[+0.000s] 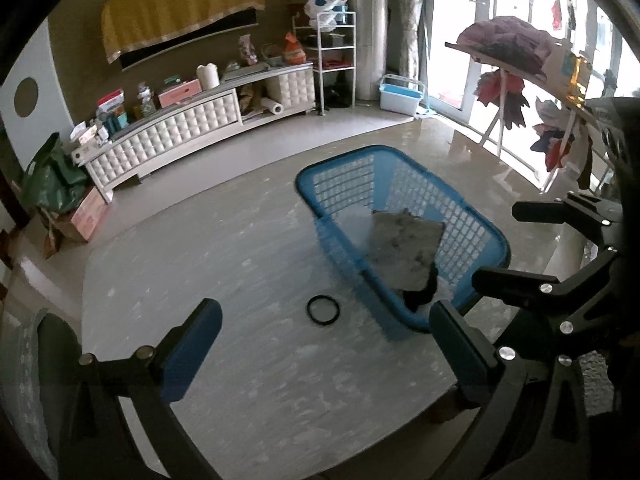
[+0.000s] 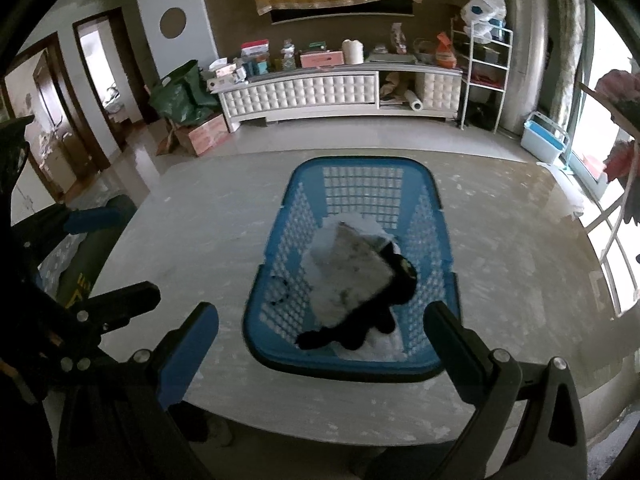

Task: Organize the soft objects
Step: 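Withdraw both grippers up and away from the blue basket, then move the right gripper down to the black rubber ring on the floor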

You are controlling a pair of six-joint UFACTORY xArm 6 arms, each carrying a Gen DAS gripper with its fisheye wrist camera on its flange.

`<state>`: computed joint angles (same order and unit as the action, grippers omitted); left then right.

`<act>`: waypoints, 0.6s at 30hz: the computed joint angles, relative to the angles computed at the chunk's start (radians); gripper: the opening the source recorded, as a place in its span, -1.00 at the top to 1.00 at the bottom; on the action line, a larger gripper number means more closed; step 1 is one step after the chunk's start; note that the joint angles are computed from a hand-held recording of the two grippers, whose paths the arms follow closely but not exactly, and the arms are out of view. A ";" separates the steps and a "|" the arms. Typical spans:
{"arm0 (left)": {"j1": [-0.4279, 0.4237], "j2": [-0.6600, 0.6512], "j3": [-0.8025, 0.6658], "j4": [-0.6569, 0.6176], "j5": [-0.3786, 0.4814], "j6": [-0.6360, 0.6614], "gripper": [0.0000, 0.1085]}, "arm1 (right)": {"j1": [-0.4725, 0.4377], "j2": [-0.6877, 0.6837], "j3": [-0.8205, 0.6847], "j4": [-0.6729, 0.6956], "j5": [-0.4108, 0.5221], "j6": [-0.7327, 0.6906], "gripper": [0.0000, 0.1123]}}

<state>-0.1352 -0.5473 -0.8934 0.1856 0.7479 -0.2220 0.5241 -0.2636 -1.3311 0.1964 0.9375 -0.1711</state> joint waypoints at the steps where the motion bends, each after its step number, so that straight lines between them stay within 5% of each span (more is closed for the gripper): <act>1: 0.010 -0.012 0.012 -0.002 0.000 0.000 -0.90 | 0.011 0.009 -0.007 -0.004 0.000 0.000 -0.83; 18: 0.219 -0.157 0.172 -0.151 0.006 0.134 -0.90 | 0.142 0.148 -0.123 -0.050 0.041 0.011 -0.83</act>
<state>0.0836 -0.7043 -0.7215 0.0346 0.7542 -0.0879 0.6656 -0.1153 -1.4543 0.1468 0.9789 -0.1604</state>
